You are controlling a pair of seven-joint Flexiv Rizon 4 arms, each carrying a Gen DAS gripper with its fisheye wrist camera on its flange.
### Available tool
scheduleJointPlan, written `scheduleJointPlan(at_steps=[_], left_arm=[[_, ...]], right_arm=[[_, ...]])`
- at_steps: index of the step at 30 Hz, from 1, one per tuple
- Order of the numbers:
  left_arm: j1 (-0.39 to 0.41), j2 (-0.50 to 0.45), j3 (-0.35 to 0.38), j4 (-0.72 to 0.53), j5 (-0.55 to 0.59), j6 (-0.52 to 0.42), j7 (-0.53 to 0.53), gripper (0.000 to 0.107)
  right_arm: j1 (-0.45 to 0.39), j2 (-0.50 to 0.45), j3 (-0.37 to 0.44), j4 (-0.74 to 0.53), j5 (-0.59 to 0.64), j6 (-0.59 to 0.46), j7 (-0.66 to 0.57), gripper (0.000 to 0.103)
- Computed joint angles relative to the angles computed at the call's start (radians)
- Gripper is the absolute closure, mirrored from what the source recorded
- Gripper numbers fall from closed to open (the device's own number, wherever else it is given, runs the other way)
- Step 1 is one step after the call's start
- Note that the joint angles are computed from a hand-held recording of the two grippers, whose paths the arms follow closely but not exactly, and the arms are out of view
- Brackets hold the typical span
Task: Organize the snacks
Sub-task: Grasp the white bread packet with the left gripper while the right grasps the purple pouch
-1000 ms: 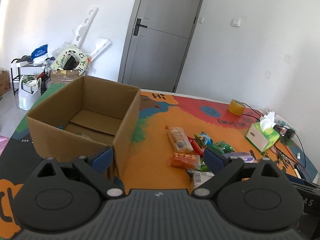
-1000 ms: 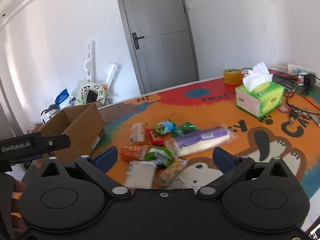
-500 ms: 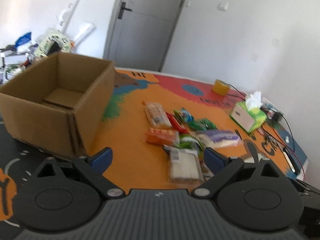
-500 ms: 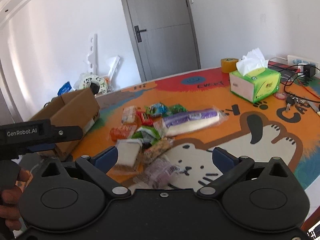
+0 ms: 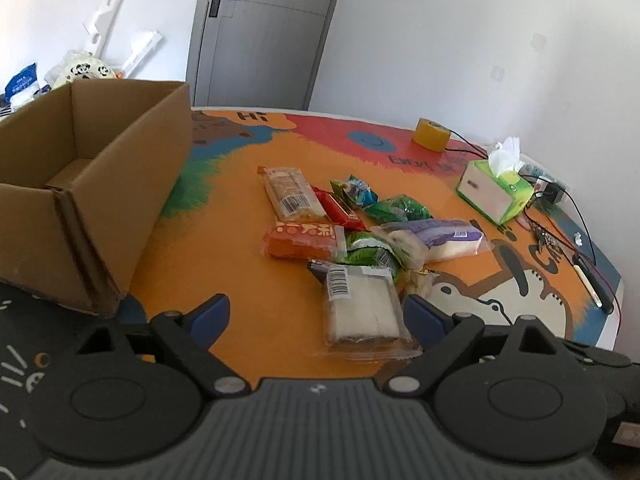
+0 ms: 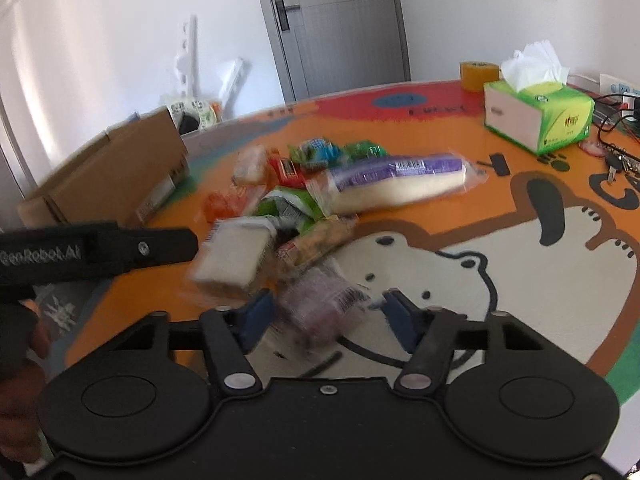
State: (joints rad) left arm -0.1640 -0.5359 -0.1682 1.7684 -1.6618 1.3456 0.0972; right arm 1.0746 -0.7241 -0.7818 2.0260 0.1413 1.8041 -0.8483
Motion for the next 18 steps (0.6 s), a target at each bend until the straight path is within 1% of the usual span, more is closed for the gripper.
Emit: scheduleJointPlan(at_steps=[3, 8, 9, 10, 12, 15, 16, 17, 18], left_arm=[[-0.001, -0.014, -0.004, -0.011, 0.022, 0.006, -0.013, 0.016], [0.006, -0.036, -0.026, -0.029, 0.051, 0.006, -0.019, 0.018], [0.005, -0.044, -0.031, -0.036, 0.050, 0.011, -0.008, 0.018], [0.003, -0.050, -0.031, -0.040, 0.069, 0.014, -0.014, 0.018], [0.010, -0.060, -0.039, -0.041, 0.108, 0.013, -0.039, 0.018], [0.018, -0.062, -0.058, -0.035, 0.116, 0.024, -0.020, 0.022], [0.019, -0.063, -0.061, -0.032, 0.120, 0.026, -0.019, 0.024], [0.021, -0.064, -0.065, -0.030, 0.121, 0.029, -0.016, 0.026], [0.020, -0.064, -0.076, -0.033, 0.081, 0.043, 0.030, 0.027]], right_arm=[[-0.025, 0.022, 0.027, 0.009, 0.002, 0.011, -0.007, 0.047], [0.009, 0.014, -0.024, 0.033, 0.019, 0.000, 0.001, 0.049], [0.016, 0.012, -0.033, 0.039, 0.023, 0.001, 0.004, 0.050], [0.026, 0.008, -0.047, 0.044, 0.029, -0.002, 0.009, 0.051], [0.029, 0.006, -0.059, 0.048, 0.031, -0.008, 0.018, 0.055], [0.049, -0.006, -0.094, 0.054, 0.030, -0.025, 0.038, 0.055], [0.055, -0.011, -0.103, 0.056, 0.030, -0.028, 0.046, 0.054], [0.057, -0.014, -0.107, 0.058, 0.028, -0.028, 0.053, 0.050], [0.061, -0.019, -0.114, 0.058, 0.025, -0.030, 0.058, 0.050]])
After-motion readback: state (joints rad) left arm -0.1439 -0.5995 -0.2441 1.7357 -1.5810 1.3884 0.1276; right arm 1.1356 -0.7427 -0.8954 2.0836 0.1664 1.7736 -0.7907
